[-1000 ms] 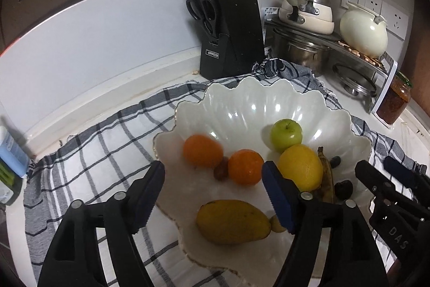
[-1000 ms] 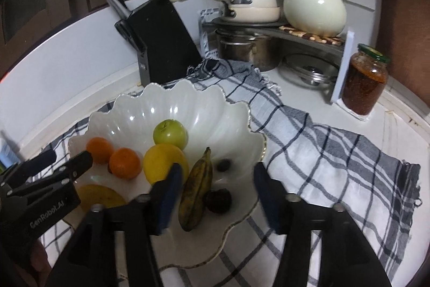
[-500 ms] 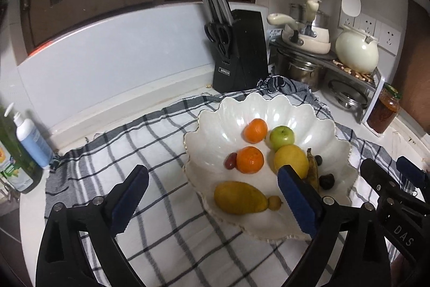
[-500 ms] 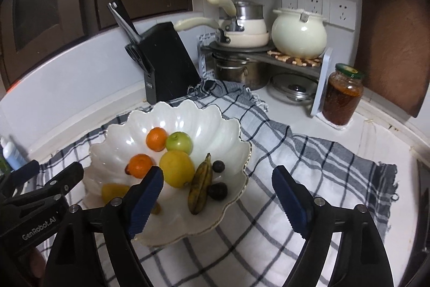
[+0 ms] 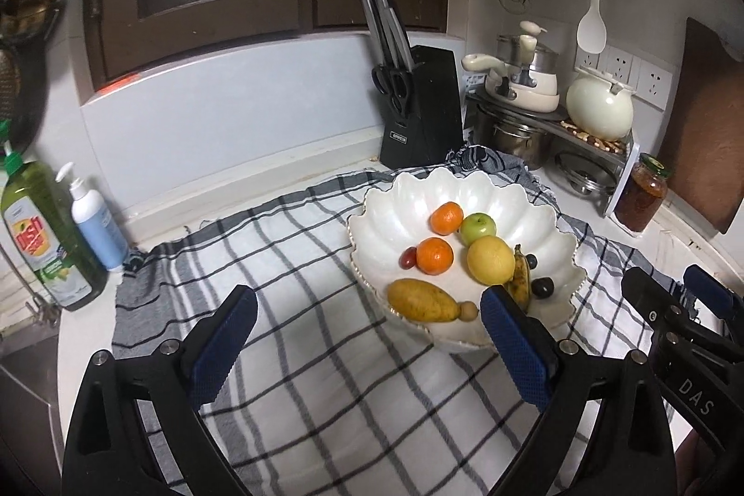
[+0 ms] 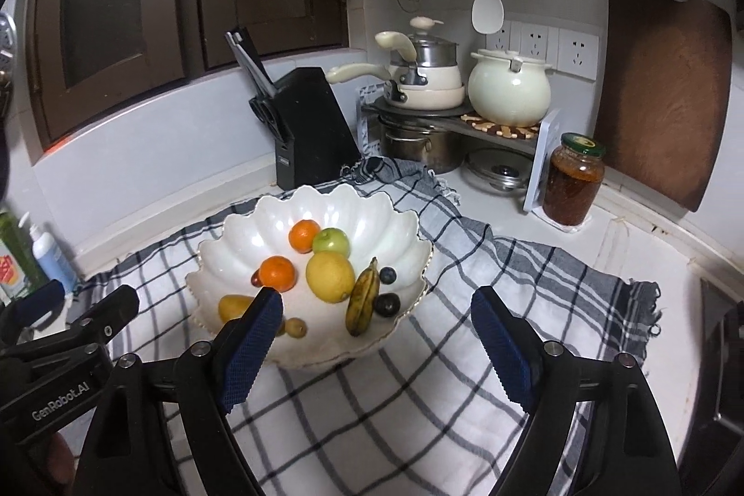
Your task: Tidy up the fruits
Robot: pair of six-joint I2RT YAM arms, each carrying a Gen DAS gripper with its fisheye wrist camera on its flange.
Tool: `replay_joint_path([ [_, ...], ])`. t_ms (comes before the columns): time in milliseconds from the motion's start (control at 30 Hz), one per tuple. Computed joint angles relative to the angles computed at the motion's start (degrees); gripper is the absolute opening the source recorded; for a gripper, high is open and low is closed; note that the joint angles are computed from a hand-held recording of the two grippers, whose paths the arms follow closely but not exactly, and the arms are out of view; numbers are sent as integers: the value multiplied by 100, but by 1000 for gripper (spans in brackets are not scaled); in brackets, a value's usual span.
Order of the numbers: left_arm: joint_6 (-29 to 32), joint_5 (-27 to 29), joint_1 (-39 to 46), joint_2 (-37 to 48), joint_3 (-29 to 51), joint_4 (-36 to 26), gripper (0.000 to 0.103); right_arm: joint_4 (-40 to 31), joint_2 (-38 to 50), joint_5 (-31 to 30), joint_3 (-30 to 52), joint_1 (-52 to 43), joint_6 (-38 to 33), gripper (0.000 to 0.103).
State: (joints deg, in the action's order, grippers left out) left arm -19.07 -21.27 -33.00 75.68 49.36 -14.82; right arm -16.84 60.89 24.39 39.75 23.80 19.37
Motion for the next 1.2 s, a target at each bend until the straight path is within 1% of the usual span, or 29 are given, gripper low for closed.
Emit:
replay_joint_path([
  [200,-190,-259,-264,-574,-327,-253,98,-430,-576,341,-185,414,165,84],
  [433,-476,-582,-653,-1078,-579,-521,98,-815,-1168,530,-430,687,283,84],
  [600,-728,-916,-1058,-1361,-715,-772,98,-1152,-1634,695,-623,925,454,84],
  [767,-982,-1382,-1532,-1686,-924,-950,98,-1485,-2065,935,-781,1226,669,84],
  [833,-1095,-1468,-1698,-1801,-1027,-1021,98,-1606,-2230,1075,-852,1375,755,84],
  [1033,-1402,-1735,-2132,-2063,-1310,-1219,98,-2058,-2666,1470,-1068,1913,1260,84],
  [1200,-1686,-2112,-2545,-2355,-1531,-1470,98,-2439,-2818,1804,-1181,2450,1802,84],
])
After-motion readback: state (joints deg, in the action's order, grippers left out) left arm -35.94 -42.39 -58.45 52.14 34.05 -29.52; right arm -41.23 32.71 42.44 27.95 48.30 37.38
